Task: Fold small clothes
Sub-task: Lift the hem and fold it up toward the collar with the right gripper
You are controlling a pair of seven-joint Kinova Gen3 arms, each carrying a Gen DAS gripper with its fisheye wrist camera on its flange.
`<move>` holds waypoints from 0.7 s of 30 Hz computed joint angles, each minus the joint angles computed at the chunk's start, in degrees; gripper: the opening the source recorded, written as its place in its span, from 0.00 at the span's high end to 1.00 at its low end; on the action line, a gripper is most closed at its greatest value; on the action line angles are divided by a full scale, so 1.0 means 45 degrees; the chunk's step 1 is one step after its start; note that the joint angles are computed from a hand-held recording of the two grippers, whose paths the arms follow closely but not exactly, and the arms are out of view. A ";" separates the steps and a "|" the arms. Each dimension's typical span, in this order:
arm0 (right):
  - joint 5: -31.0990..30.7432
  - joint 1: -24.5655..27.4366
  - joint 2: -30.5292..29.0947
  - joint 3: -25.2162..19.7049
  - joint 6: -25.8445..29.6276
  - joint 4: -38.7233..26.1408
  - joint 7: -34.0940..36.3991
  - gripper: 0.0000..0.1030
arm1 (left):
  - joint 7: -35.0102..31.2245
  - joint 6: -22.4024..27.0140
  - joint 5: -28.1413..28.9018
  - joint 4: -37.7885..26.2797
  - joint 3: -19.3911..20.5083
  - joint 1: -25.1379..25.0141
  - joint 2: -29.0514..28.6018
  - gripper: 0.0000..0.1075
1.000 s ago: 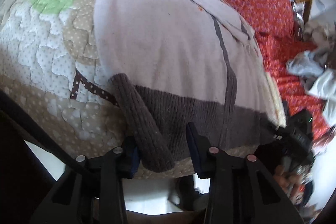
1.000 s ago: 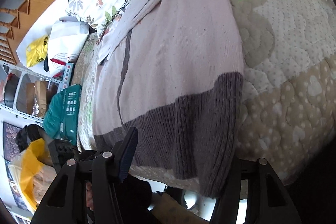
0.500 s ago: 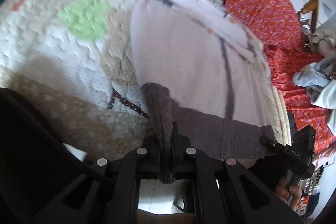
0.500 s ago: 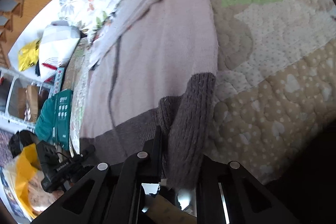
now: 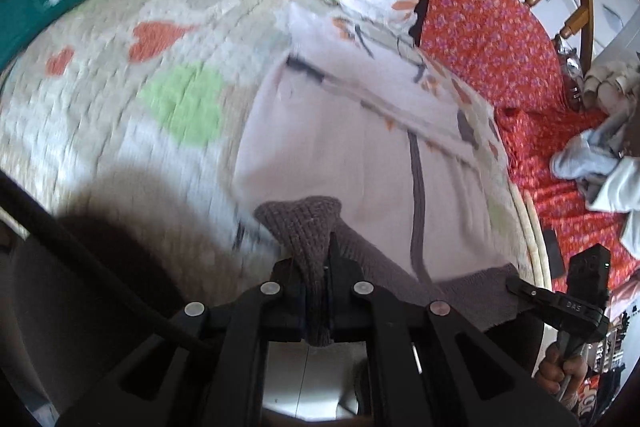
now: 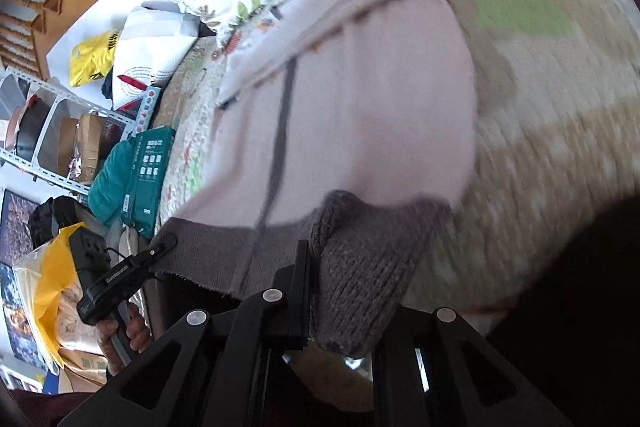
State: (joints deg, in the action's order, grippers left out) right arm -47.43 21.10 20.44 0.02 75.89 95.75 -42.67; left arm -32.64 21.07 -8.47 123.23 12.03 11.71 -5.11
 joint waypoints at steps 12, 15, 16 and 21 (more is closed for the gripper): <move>-0.0491 -0.1966 0.3266 -0.0900 -0.2032 -0.6473 -0.4420 0.90 | -0.1782 0.0938 0.0201 -0.6307 -0.2137 0.0023 0.4792 0.94; 0.0462 -0.2293 0.4294 -0.1226 -0.2035 -0.8202 -0.5594 0.90 | -0.2257 0.1565 0.0736 -0.7546 -0.2287 -0.0058 0.5795 0.94; 0.0768 -0.2391 0.4650 -0.1299 -0.1951 -0.8792 -0.5934 0.90 | -0.2465 0.1843 0.0870 -0.8079 -0.2297 -0.0138 0.6222 0.94; 0.1912 -0.2872 0.6380 -0.1623 -0.1484 -1.1625 -0.7373 0.90 | -0.3189 0.2778 0.1475 -0.9890 -0.2454 -0.0529 0.7523 0.93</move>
